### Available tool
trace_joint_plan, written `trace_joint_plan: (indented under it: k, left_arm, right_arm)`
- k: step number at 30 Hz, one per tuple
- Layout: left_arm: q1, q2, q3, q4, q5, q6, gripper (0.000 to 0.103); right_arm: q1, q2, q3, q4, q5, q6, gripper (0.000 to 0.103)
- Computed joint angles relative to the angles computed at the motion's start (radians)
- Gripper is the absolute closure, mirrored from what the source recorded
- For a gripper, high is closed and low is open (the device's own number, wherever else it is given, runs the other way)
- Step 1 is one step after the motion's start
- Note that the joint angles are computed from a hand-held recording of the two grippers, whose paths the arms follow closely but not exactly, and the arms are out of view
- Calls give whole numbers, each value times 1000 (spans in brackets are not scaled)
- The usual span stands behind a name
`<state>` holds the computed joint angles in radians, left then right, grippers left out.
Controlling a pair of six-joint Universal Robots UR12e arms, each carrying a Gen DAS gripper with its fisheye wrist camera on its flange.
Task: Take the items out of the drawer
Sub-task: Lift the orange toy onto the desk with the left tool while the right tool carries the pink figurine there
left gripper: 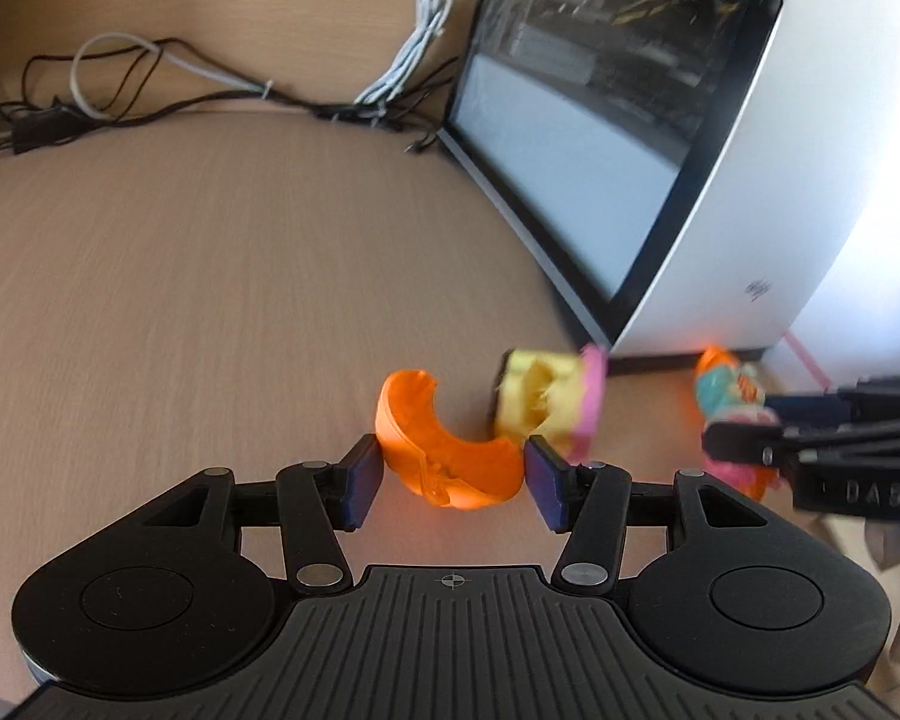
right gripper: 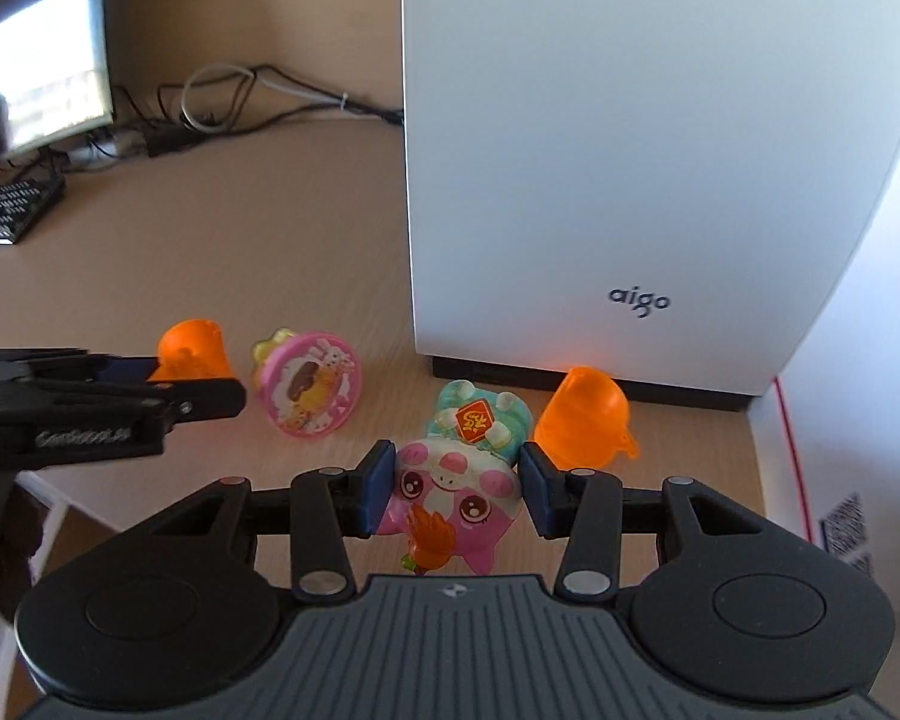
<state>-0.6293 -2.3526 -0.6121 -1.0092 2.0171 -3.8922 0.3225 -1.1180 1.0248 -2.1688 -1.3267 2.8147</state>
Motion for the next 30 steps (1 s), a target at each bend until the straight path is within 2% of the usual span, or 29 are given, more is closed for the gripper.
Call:
trace_joint_plan:
  k: [4,9,12,14,18,24,30]
  left_arm:
    - [-8,5,-8,-25,41,9,50]
    - [-2,45,-89,64,6,-11,50]
    - [-13,65,-138,159,63,-21,50]
    - [-12,68,-133,145,57,-36,50]
    - [-2,64,-106,77,-16,-8,50]
    - [-5,66,-117,80,-4,-28,50]
    - [-11,77,-138,121,35,-36,51]
  right_arm:
    - [15,17,-9,-13,-29,-28,59]
    - [32,32,-12,-37,-64,-44,59]
    - [35,31,-2,-62,-71,-59,58]
    - [33,31,-1,-62,-68,-53,57]
    - [27,34,-9,-45,-63,-32,50]
    - [12,6,24,-95,-37,-29,48]
    - [-22,-43,64,-120,4,26,43]
